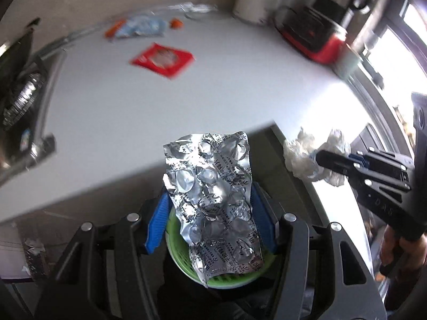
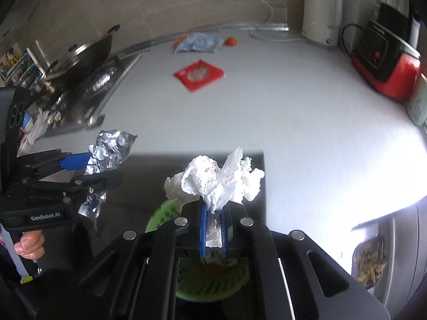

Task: Collect trash
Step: 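Carry the foil pack and tissue over the green basket and release both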

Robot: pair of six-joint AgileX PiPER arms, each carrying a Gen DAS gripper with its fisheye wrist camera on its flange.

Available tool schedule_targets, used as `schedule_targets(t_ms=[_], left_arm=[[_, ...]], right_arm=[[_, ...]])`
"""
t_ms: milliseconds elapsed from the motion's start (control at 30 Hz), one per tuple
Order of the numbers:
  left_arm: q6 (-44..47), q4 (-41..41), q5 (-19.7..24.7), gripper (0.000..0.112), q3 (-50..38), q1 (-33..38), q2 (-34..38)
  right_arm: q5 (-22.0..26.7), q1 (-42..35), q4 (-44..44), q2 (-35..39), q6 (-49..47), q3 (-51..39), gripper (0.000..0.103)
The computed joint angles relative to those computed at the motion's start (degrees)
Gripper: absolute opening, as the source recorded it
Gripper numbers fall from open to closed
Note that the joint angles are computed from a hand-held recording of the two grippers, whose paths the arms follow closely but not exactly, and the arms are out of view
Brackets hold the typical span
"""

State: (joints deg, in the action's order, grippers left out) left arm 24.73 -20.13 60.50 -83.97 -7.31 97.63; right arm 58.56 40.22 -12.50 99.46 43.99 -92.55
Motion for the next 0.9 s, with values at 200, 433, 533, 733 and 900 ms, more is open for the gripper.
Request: schedule_targets(t_ms=[200,433,533,733,900], left_arm=[[0.87,0.33,-2.17,0.057,8.44,-3.71,-2.16],[-1.21,2.07,-2.55,0.073,11.61,-6.87,-3.71],[-1.74,2.99,-2.28,0.077,11.50,-7.22,-4.07],[-4.96,5.31,-3.40,0.087,9.96,-5.20,-5.14],[-9.47,7.75,-4.68,0.091,6.89,-1.74,-5.61]], right_arm=[[-1.29,1.76,-0.44,-5.02,2.90,8.18,0.009],[-2.54,2.79,-1.01,-7.52,3.36,11.28,0.009],[-3.16,2.83,-0.76,-7.91,3.10,11.83,0.010],[-4.89,2.37,2.24,-8.45,-0.26,12.69,0.012],[-7.37,1.90,7.70,-6.99,-5.92,13.28,0.012]])
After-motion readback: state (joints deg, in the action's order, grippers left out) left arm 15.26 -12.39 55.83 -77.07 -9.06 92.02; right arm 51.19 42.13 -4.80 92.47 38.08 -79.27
